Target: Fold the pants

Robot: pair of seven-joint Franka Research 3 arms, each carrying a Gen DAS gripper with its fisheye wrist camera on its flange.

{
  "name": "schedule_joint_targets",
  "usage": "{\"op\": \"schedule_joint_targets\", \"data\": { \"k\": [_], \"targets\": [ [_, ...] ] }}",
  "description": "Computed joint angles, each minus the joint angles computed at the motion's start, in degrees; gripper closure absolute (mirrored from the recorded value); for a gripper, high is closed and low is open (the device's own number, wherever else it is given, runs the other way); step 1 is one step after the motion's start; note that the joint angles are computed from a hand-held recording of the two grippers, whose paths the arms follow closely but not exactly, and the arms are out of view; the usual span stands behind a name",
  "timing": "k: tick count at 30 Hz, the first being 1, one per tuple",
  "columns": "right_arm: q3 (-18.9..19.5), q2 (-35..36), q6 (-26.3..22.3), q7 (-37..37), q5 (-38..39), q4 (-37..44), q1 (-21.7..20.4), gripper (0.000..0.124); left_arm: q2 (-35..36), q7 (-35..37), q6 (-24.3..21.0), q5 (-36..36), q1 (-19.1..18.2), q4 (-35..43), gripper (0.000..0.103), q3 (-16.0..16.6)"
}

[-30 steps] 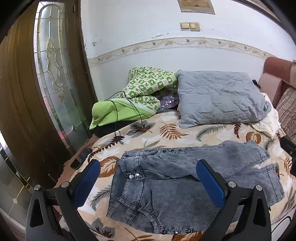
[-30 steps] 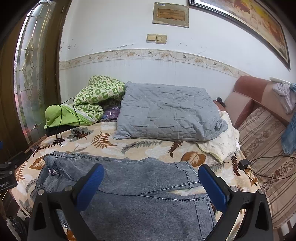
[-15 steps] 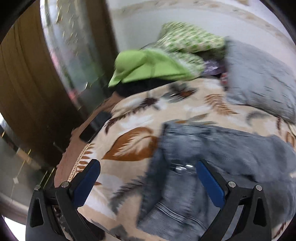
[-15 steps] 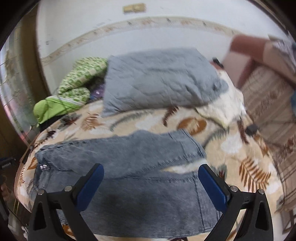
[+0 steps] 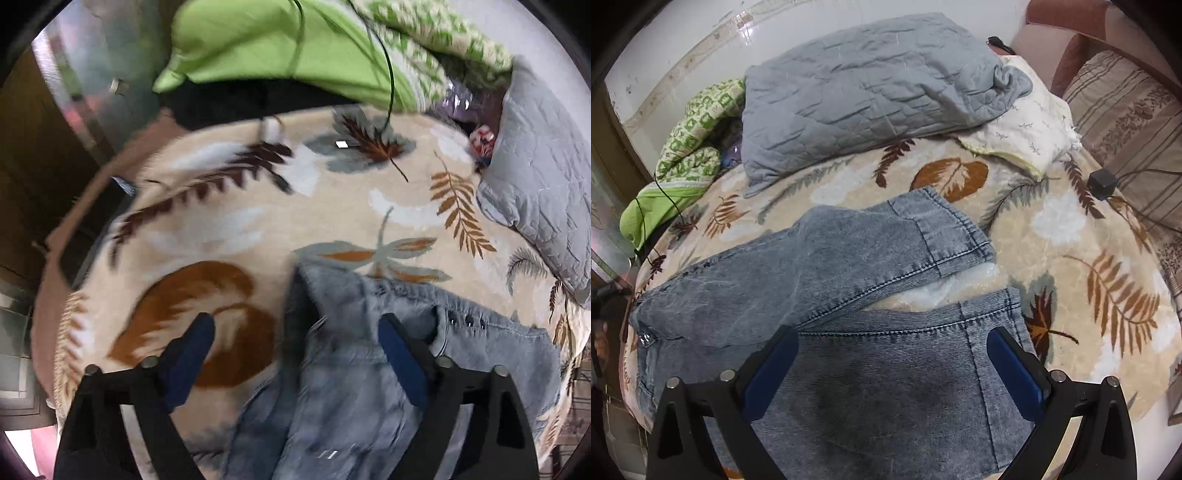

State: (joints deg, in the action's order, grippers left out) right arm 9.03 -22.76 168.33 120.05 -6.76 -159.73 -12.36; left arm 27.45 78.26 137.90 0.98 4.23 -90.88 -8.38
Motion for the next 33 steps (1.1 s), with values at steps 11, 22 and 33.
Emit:
{"op": "schedule_joint_targets", "data": {
  "k": [11, 22, 33],
  "targets": [
    [-2.5, 7.5, 2.9, -1.3, -3.7, 6.0, -2.7, 0.021, 12.3, 0.2, -10.5, -6.8, 1.1, 15.2, 0.081, -2.9],
    [-17.9, 28.9, -3.0, -41.7, 42.6, 28.9, 9.7, 0.023, 15.3, 2.3, -9.8, -6.0, -0.1, 18.7, 0.090, -2.8],
    [-15.1, 44.4, -12.9, -36.5, 36.6, 45.9, 4.0, 0.043, 13.5, 4.6, -2.6, -6.4, 0.3, 14.5, 0.098, -3.6]
  ]
}}
